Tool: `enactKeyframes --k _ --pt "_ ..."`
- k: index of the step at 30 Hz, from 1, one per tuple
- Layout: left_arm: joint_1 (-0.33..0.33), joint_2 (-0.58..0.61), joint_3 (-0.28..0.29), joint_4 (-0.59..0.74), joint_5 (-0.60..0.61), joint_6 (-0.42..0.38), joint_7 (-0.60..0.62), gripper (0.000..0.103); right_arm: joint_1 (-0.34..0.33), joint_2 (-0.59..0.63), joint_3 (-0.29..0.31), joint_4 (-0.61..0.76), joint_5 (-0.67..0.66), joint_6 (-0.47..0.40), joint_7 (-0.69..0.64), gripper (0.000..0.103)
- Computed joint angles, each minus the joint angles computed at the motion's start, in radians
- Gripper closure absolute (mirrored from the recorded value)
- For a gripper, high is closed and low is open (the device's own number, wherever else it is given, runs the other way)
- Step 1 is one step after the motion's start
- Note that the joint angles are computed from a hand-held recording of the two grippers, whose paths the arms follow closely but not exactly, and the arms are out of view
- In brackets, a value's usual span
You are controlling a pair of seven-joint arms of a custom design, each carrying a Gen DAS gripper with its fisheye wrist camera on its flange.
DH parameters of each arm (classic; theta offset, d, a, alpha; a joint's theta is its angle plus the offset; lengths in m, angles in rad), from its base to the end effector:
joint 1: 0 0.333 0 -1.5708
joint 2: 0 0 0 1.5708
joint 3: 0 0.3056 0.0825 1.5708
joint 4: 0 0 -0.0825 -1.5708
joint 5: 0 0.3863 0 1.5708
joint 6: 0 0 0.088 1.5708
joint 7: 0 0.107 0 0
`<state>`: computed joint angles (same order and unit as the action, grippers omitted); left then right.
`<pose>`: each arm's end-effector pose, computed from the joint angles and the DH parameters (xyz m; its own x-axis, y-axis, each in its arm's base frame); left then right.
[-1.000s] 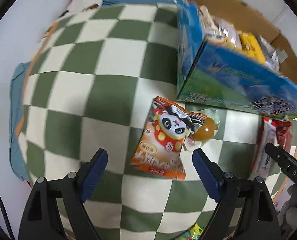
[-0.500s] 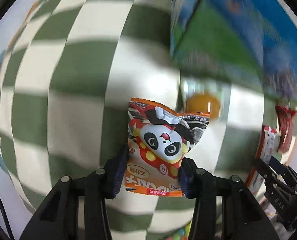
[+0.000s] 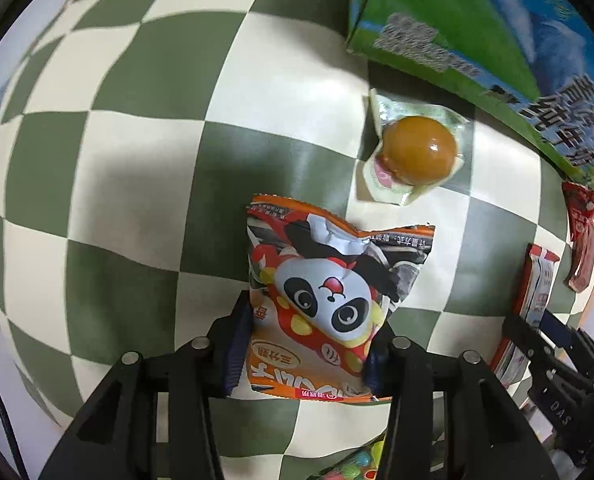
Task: Organize snacks
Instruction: 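Lower both held packs into the cardboard box and open both tools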
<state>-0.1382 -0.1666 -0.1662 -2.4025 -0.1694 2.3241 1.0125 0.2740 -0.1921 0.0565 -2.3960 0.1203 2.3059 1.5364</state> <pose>0.4598 -0.1477 0.3747 0.3535 -0.9260 0.1324 -0.9335 -0.3583 -0.0131 0.4545 0.1586 0.3891 0.2873 -0.9543 -0.0826 -0.9550 -0.2788 -0.1014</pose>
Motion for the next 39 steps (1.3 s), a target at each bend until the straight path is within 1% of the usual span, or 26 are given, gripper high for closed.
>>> enactKeyframes --k 3,5,6,9,11,13,15,17,20,21,23,24,25,26,29,32,34,36,37,38,39 --pt "-0.022 -0.040 -0.016 -0.005 -0.018 -0.012 -0.010 0.060 0.002 -0.032 -0.016 -0.004 0.054 -0.017 -0.023 0.054" --pt "-0.043 -0.071 -0.021 0.002 -0.039 -0.022 -0.003 0.060 -0.004 -0.031 -0.036 0.022 0.100 -0.041 -0.056 0.055" --pt "-0.053 -0.080 -0.022 0.011 -0.052 -0.024 0.003 0.060 -0.005 -0.050 -0.041 0.023 0.122 -0.052 -0.071 0.055" --pt "-0.082 -0.094 -0.027 0.064 -0.082 -0.020 0.023 0.060 -0.012 -0.098 -0.055 0.053 0.166 -0.083 -0.113 0.055" --pt "-0.096 -0.082 -0.030 0.131 -0.100 -0.008 0.036 0.060 -0.019 -0.105 -0.071 0.114 0.193 -0.108 -0.148 0.055" --pt "-0.102 -0.053 -0.026 0.210 -0.116 0.003 0.058 0.060 -0.031 -0.089 -0.080 0.197 0.205 -0.120 -0.177 0.055" --pt "-0.097 -0.001 -0.016 0.309 -0.125 -0.006 0.097 0.060 -0.050 -0.051 -0.097 0.293 0.220 -0.127 -0.216 0.055" --pt "-0.085 0.070 -0.016 0.423 -0.111 -0.018 0.111 0.060 -0.064 0.002 -0.097 0.397 0.235 -0.140 -0.223 0.055" --pt "-0.067 0.187 -0.021 0.589 -0.085 -0.057 0.123 0.060 -0.091 0.105 -0.087 0.550 0.205 -0.127 -0.226 0.055" --pt "-0.062 0.236 -0.023 0.658 -0.066 -0.077 0.119 0.060 -0.098 0.153 -0.081 0.611 0.185 -0.135 -0.221 0.055" --pt "-0.051 0.334 -0.025 0.793 -0.045 -0.136 0.125 0.060 -0.110 0.258 -0.070 0.750 0.158 -0.183 -0.200 0.055" --pt "-0.038 0.354 -0.025 0.828 -0.057 -0.176 0.129 0.060 -0.117 0.329 -0.066 0.837 0.141 -0.223 -0.194 0.055" --pt "-0.039 0.409 -0.009 0.899 -0.060 -0.220 0.128 0.060 -0.122 0.373 -0.062 0.895 0.125 -0.256 -0.181 0.055" --pt "-0.025 0.478 -0.023 0.986 -0.052 -0.258 0.120 0.060 -0.127 0.430 -0.058 0.965 0.113 -0.291 -0.167 0.055" --pt "-0.030 0.648 -0.025 1.211 -0.013 -0.375 0.096 0.061 -0.138 0.594 -0.048 1.175 0.077 -0.414 -0.141 0.055" --pt "-0.036 0.787 -0.030 1.404 0.002 -0.483 0.076 0.060 -0.139 0.692 -0.041 1.286 0.047 -0.466 -0.124 0.055" --pt "-0.026 0.846 -0.043 1.470 -0.021 -0.514 0.070 0.060 -0.150 0.763 -0.035 1.379 0.051 -0.534 -0.111 0.055" --pt "-0.024 0.925 -0.055 1.578 -0.037 -0.581 0.065 0.060 -0.156 0.823 -0.028 1.459 0.051 -0.612 -0.106 0.054" --pt "-0.022 0.961 -0.063 1.624 -0.049 -0.612 0.062 0.060 -0.160 0.853 -0.026 1.501 0.054 -0.651 -0.099 0.053" --pt "-0.023 0.994 -0.066 1.668 -0.055 -0.635 0.059 0.059 -0.161 0.868 -0.025 1.513 0.053 -0.664 -0.098 0.048" --pt "-0.024 1.024 -0.070 1.707 -0.060 -0.654 0.059 0.056 -0.159 0.889 -0.027 1.542 0.045 -0.684 -0.099 0.040"
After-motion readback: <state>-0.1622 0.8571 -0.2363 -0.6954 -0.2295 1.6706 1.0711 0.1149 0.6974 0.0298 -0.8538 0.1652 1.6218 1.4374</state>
